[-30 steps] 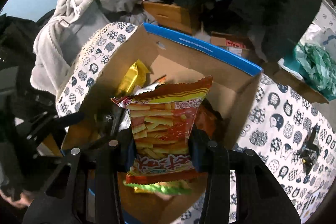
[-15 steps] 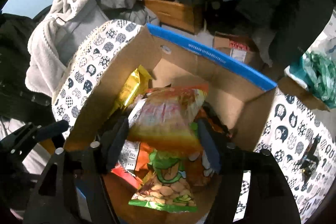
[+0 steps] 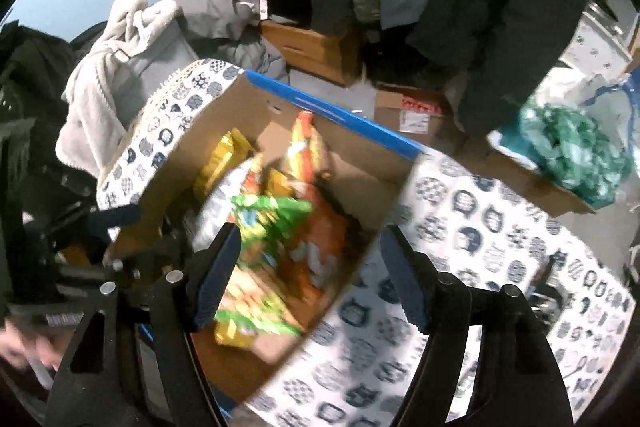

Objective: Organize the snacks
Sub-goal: 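Move both tools back over the last snacks on the table, then grasp the black triangular packet with the right tool while the left tool grasps the silver bar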

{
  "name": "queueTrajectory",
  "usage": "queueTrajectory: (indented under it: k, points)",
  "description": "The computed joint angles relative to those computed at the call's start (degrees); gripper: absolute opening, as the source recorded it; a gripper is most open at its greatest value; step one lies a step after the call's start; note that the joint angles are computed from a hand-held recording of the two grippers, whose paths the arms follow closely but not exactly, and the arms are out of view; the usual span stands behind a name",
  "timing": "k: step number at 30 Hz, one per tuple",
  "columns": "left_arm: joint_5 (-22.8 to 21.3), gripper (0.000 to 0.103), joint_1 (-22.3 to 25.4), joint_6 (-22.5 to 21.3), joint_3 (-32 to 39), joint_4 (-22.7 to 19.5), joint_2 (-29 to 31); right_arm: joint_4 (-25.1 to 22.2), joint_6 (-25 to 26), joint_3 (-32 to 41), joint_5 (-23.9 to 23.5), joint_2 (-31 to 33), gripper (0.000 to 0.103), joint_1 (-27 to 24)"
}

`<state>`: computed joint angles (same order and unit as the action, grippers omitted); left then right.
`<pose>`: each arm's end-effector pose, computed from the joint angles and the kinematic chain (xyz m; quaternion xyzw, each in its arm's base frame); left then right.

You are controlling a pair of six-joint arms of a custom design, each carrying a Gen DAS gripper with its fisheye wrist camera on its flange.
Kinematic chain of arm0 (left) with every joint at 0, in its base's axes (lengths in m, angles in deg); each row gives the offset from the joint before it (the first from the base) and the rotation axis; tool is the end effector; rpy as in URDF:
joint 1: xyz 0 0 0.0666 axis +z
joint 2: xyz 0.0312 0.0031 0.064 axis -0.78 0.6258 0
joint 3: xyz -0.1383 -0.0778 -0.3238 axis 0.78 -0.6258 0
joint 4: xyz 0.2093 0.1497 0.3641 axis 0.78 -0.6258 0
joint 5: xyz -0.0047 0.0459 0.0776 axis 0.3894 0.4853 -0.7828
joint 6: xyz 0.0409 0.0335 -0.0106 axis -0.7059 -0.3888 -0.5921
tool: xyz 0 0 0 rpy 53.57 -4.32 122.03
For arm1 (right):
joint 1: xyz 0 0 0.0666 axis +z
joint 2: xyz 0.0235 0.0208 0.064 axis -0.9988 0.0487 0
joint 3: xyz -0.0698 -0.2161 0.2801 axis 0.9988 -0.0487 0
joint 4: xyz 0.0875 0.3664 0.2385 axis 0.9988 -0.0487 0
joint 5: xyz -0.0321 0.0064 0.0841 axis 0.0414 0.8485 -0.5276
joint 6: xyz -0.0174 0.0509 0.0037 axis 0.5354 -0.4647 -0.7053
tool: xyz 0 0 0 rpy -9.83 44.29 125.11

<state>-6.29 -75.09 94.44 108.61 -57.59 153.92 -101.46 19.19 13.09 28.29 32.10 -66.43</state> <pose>0.4468 -0.2056 0.4678 0.1155 0.9636 -0.1628 0.1781 0.4322 0.1672 0.4923 -0.0792 0.9666 0.1143 0.2152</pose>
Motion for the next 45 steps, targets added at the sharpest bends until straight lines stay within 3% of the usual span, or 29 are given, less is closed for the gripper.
queueTrajectory:
  k: [12, 21, 31, 40, 45]
  points:
    - [-6.7, 0.074, -9.6, -4.7, 2.7, 0.6, 1.8, -6.1, 11.7, -10.2, 0.8, -12.7, 0.073, -11.3]
    - [-7.5, 0.075, -16.8, -9.0, 8.1, -1.9, 5.7, -8.8, 20.2, -14.3, -1.0, -17.0, 0.073, -21.3]
    - [-7.7, 0.081, -22.4, -14.8, 22.0, -7.2, 17.8, -7.1, 28.9, -14.8, -3.8, -14.1, 0.077, -29.4]
    - [-12.5, 0.081, -23.7, -23.9, 30.7, -7.1, 28.4, -3.1, 37.6, -18.0, -0.9, -10.1, 0.078, -31.7]
    - [-10.5, 0.081, -23.3, -25.1, 33.7, -7.5, 32.3, 0.1, 42.1, -20.0, 2.5, -7.9, 0.077, -31.5]
